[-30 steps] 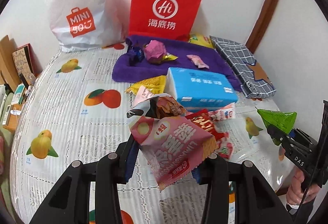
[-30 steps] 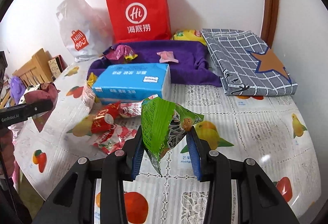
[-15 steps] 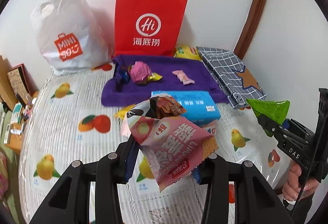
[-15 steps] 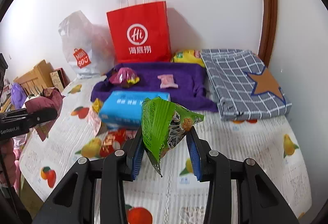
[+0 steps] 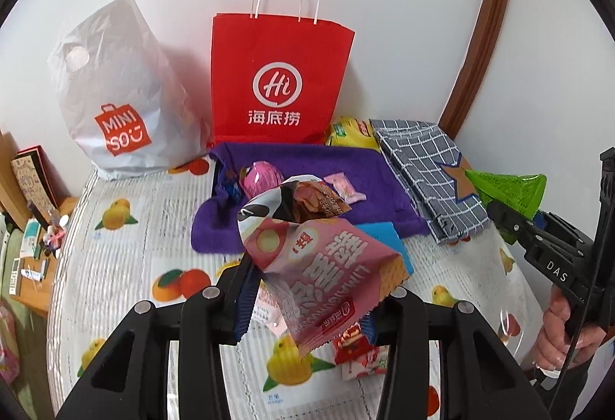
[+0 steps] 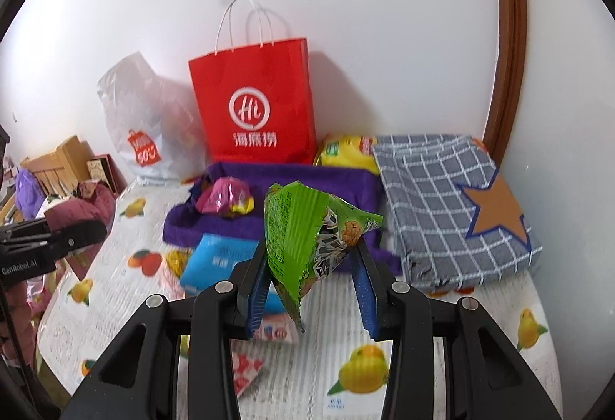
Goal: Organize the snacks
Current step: 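Carry the green bag and pink-white bag with both tools over the purple towel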
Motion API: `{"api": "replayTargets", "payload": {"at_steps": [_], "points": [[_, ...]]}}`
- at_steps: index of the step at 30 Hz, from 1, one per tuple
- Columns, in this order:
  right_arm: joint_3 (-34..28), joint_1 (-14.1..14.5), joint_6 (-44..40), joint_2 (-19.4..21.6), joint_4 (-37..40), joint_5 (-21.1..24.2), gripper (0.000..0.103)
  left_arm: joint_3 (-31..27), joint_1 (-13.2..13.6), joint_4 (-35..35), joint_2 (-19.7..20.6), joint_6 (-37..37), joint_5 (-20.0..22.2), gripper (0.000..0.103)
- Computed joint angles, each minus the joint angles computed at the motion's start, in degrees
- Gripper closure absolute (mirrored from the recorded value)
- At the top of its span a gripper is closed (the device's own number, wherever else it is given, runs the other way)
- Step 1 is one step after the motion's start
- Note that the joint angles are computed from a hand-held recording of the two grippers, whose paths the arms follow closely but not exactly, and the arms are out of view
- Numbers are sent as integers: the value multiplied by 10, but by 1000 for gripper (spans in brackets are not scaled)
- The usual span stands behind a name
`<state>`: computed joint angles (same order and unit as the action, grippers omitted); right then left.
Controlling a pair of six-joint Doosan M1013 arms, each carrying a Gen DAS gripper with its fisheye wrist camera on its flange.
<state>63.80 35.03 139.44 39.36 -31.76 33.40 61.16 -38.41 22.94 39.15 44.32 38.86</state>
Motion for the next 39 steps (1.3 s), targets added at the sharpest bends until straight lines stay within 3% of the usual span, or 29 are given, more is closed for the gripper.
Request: {"api": "replayTargets", "payload": {"at_steps": [13, 24, 39], "points": [[-73, -10, -48, 37, 37, 35, 63, -63, 12, -18, 33, 41, 26, 62], [-186, -14, -121, 101, 91, 78, 63, -137, 24, -24, 73, 75, 62, 62], [-361, -34, -177, 206, 133, 174, 63, -303, 49, -83, 173, 137, 132, 62]]}}
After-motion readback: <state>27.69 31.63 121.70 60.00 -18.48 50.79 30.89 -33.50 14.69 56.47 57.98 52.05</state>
